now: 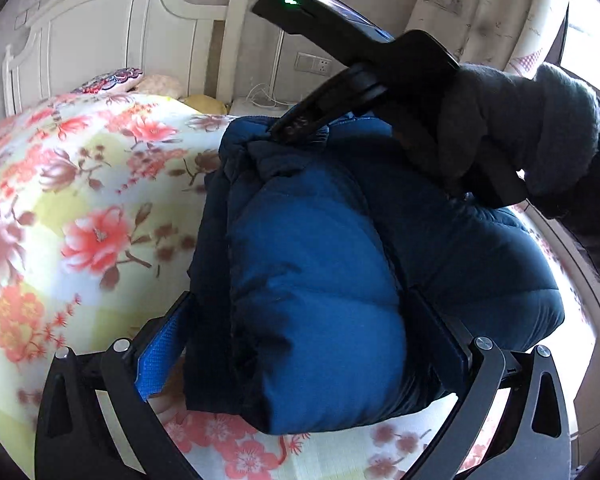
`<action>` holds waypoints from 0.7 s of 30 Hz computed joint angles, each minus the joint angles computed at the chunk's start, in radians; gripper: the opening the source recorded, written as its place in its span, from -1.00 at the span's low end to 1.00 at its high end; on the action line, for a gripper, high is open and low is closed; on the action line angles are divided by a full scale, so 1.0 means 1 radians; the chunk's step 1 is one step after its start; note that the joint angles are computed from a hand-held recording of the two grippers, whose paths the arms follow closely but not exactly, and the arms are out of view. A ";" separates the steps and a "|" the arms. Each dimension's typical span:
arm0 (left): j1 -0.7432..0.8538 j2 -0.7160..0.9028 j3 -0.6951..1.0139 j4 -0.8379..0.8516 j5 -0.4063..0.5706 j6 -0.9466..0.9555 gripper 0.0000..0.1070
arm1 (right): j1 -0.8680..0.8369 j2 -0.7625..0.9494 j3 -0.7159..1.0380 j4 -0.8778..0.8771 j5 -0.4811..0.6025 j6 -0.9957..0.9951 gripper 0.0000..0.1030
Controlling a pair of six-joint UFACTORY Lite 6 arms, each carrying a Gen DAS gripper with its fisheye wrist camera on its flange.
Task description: Fold large clothes
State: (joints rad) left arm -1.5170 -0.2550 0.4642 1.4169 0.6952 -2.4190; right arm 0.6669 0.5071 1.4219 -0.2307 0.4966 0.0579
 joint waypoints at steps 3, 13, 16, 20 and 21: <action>0.012 -0.009 -0.007 -0.001 -0.015 0.000 0.84 | 0.052 0.050 0.041 -0.161 0.048 0.128 -0.71; -0.324 0.056 0.291 -0.215 0.490 0.228 0.71 | 0.122 0.062 -0.001 -0.448 0.044 0.385 -0.77; -0.138 0.117 0.352 -0.213 0.285 0.365 0.72 | 0.037 0.024 -0.026 -0.191 -0.047 0.170 -0.76; 0.138 0.154 0.251 -0.147 -0.105 0.223 0.84 | -0.016 -0.048 -0.084 0.005 -0.123 -0.010 -0.73; 0.153 0.135 0.227 -0.117 -0.138 0.184 0.84 | -0.036 -0.111 -0.136 0.109 -0.161 -0.110 -0.63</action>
